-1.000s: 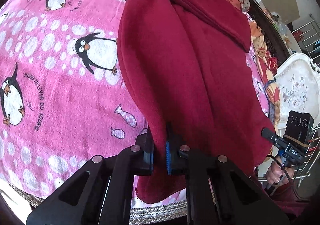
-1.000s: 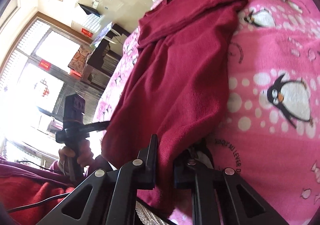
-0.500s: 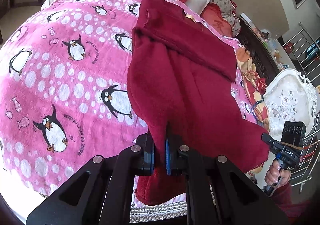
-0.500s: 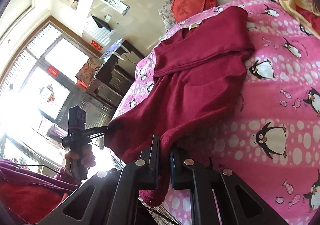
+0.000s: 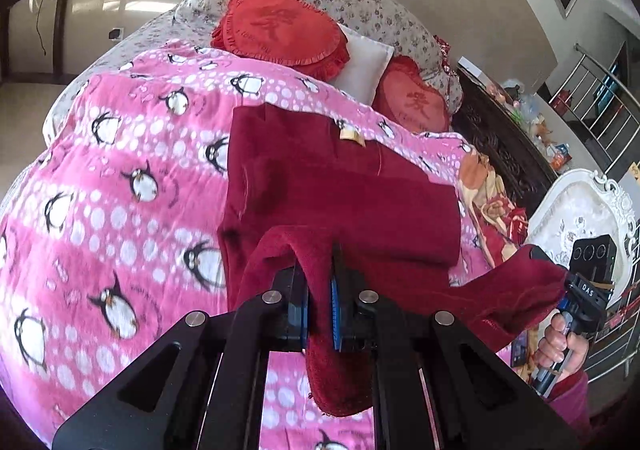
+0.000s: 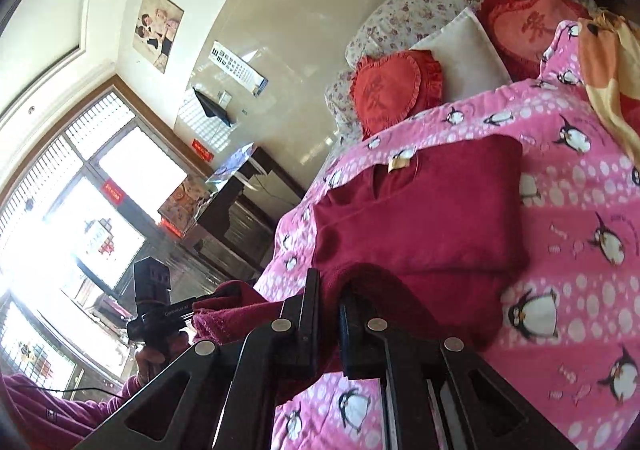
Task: Fold small clothes
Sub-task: 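Lift the hem with the left tool and fold it toward the collar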
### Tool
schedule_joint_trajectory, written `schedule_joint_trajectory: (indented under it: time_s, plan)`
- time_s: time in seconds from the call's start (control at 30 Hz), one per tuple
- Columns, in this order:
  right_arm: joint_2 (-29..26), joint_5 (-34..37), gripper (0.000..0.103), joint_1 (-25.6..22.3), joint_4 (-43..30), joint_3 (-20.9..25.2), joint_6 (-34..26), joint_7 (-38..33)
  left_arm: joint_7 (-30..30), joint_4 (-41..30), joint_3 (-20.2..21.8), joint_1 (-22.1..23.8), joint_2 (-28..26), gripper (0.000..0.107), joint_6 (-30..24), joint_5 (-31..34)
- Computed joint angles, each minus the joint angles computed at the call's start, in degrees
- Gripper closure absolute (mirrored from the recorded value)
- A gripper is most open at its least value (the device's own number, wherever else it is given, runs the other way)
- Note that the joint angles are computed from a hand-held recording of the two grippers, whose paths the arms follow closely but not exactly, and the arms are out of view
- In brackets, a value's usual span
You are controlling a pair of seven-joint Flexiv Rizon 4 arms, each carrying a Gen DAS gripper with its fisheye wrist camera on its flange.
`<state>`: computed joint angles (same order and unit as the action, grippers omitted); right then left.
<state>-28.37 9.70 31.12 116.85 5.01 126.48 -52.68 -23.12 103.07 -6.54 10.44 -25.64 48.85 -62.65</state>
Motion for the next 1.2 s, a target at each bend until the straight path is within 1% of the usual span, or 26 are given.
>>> schedule_joint_trajectory:
  time_s: [0.1,0.27,0.33,0.4,0.47,0.53,0.57,0.6,0.63,0.7,0.77,0.8,0.87,0.9,0.93,0.97,1.0,1.03,1.07,1.1,1.13,1.17,1.2]
  plan:
    - [-1.90,-1.33,0.096,-2.33,-4.02,-1.38,-2.93,1.14,-5.13,-7.89,-0.85,-1.42,-5.60,0.100,2.31,3.36]
    - [-6.03,-4.25,0.096,-7.39,-10.57,-1.94,-7.38,6.02,-14.61,-20.83,-2.27,-2.81,-14.76,0.100,3.86,12.56]
    - [-8.10,-6.33,0.096,-9.50,-13.71,-2.01,-9.97,7.91,-17.49,-26.15,-2.44,-3.39,-18.31,0.100,3.32,16.77]
    - [-10.29,-7.41,0.096,-10.35,-17.32,-3.27,-13.91,9.89,-21.90,-31.65,-2.08,-4.01,-21.96,0.100,1.98,20.61]
    - [-12.82,-9.04,0.096,-13.37,-20.64,-1.62,-16.60,12.72,-26.60,-38.04,-1.80,-4.11,-25.84,0.100,-1.67,24.03]
    - [-15.06,-10.70,0.096,-17.21,-23.75,1.24,-19.66,15.42,-28.87,-41.97,-3.02,-3.24,-28.21,0.099,-4.13,25.58]
    - [-16.42,-13.11,0.095,-20.66,-25.16,4.73,-20.04,16.53,-29.51,-43.81,-3.74,-2.67,-29.23,0.098,-5.81,26.06]
    - [-16.96,-14.66,0.094,-22.54,-25.56,6.70,-19.85,16.75,-30.08,-45.62,-4.09,-2.31,-30.11,0.098,-7.69,26.78]
    - [-16.90,-15.72,0.092,-23.03,-25.49,6.90,-19.92,16.91,-30.47,-46.67,-4.11,-2.15,-30.52,0.097,-8.88,27.62]
    - [-15.41,-17.51,0.092,-22.47,-24.18,5.63,-20.95,16.42,-30.07,-46.80,-4.13,-1.80,-30.28,0.094,-9.67,28.99]
    - [-13.24,-17.02,0.091,-19.57,-21.80,2.02,-20.32,15.97,-28.49,-45.38,-4.66,-1.26,-29.42,0.090,-9.00,29.35]
    - [-12.73,-16.68,0.091,-18.94,-20.93,1.29,-19.11,15.78,-28.11,-44.88,-4.87,-1.07,-29.17,0.087,-8.83,29.28]
    - [-12.40,-16.56,0.090,-18.72,-20.24,1.04,-18.31,15.89,-28.29,-44.53,-4.97,-1.01,-29.06,0.079,-8.71,29.14]
    - [-12.25,-16.98,0.089,-18.54,-20.33,0.78,-19.33,15.88,-28.62,-44.60,-4.83,-1.19,-29.11,0.076,-8.53,29.26]
    - [-12.17,-17.58,0.087,-18.45,-20.79,0.45,-21.10,15.83,-28.91,-44.88,-4.81,-1.28,-29.29,0.071,-8.56,29.31]
    - [-12.38,-17.95,0.085,-18.77,-21.40,0.70,-22.02,15.85,-29.31,-45.32,-4.80,-1.36,-29.52,0.069,-8.77,29.35]
    - [-13.02,-17.88,0.082,-20.03,-22.19,2.01,-21.45,16.17,-29.98,-45.78,-4.80,-1.41,-29.77,0.065,-8.79,29.23]
    - [-13.84,-16.97,0.076,-21.49,-22.72,3.58,-19.14,17.09,-30.69,-45.98,-4.67,-1.53,-29.89,0.056,-7.88,29.14]
    - [-14.68,-15.25,0.066,-23.08,-22.92,5.31,-15.49,18.97,-31.36,-45.63,-4.63,-1.59,-29.77,0.044,-5.98,28.86]
    - [-14.99,-14.11,0.062,-23.64,-22.89,5.82,-13.23,20.76,-31.94,-45.16,-4.99,-1.32,-29.60,0.040,-4.32,28.17]
    - [-14.83,-12.81,0.061,-23.89,-22.14,5.85,-10.36,22.39,-32.26,-44.49,-5.95,-0.62,-29.34,0.036,-3.18,26.85]
    - [-14.02,-11.69,0.061,-22.69,-21.13,4.27,-8.27,22.62,-32.24,-44.31,-6.71,0.02,-29.18,0.034,-3.34,25.96]
    - [-12.64,-11.42,0.061,-20.53,-19.80,1.64,-8.18,21.49,-32.10,-44.24,-7.04,0.39,-29.02,0.033,-3.64,25.56]
